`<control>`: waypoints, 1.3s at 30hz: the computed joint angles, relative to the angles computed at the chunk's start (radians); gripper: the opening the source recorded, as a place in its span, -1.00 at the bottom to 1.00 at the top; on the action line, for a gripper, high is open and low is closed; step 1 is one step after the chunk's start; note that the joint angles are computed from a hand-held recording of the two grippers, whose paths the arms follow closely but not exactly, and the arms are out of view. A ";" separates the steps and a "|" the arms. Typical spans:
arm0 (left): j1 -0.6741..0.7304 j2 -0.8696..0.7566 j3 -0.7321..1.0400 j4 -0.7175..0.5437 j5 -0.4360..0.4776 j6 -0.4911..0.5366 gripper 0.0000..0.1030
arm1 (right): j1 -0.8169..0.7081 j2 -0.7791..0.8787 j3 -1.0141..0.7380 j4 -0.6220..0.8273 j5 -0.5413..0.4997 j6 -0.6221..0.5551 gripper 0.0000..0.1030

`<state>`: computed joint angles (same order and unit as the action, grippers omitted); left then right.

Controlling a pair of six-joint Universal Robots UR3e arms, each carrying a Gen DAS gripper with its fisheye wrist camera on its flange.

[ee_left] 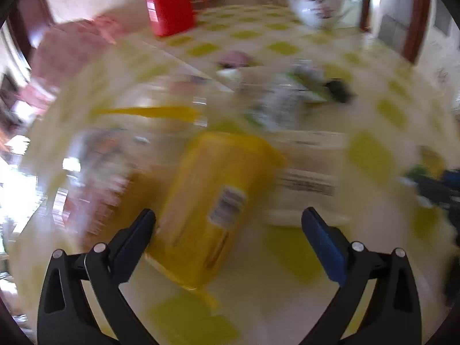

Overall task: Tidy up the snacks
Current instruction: 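Grasp the yellow cake pack with the left gripper while the right gripper grasps a gold candy, then carry the yellow cake pack and gold candy over the lavender box with both tools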

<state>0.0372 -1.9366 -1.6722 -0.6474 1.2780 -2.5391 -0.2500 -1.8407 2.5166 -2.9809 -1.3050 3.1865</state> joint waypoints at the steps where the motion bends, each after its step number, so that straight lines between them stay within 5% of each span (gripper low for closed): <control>1: 0.016 0.036 -0.023 -0.052 -0.064 0.040 0.94 | 0.003 0.001 -0.001 0.000 -0.004 0.001 -0.32; 4: -0.026 0.059 -0.096 0.085 0.030 0.010 0.94 | 0.017 0.007 -0.006 -0.004 -0.019 0.003 -0.32; 8: -0.033 0.003 -0.068 0.114 0.076 -0.065 0.94 | 0.007 0.003 0.002 -0.006 -0.010 0.003 -0.31; 13: 0.031 -0.046 -0.035 0.117 -0.036 -0.226 0.84 | 0.001 0.005 0.004 -0.009 -0.003 0.002 -0.31; 16: 0.032 -0.026 -0.086 0.199 -0.032 -0.274 0.02 | -0.011 -0.001 0.009 -0.007 0.013 -0.006 -0.31; 17: 0.033 -0.015 -0.105 0.218 -0.030 -0.287 -0.04 | -0.019 -0.006 0.014 -0.006 0.024 -0.011 -0.31; 28: 0.112 0.277 -0.532 0.508 -0.067 -0.387 -0.06 | -0.064 -0.043 0.047 -0.005 0.077 -0.023 -0.32; 39: 0.290 0.600 -0.834 0.454 -0.220 -0.303 -0.06 | -0.082 -0.141 0.101 0.018 0.089 0.002 -0.32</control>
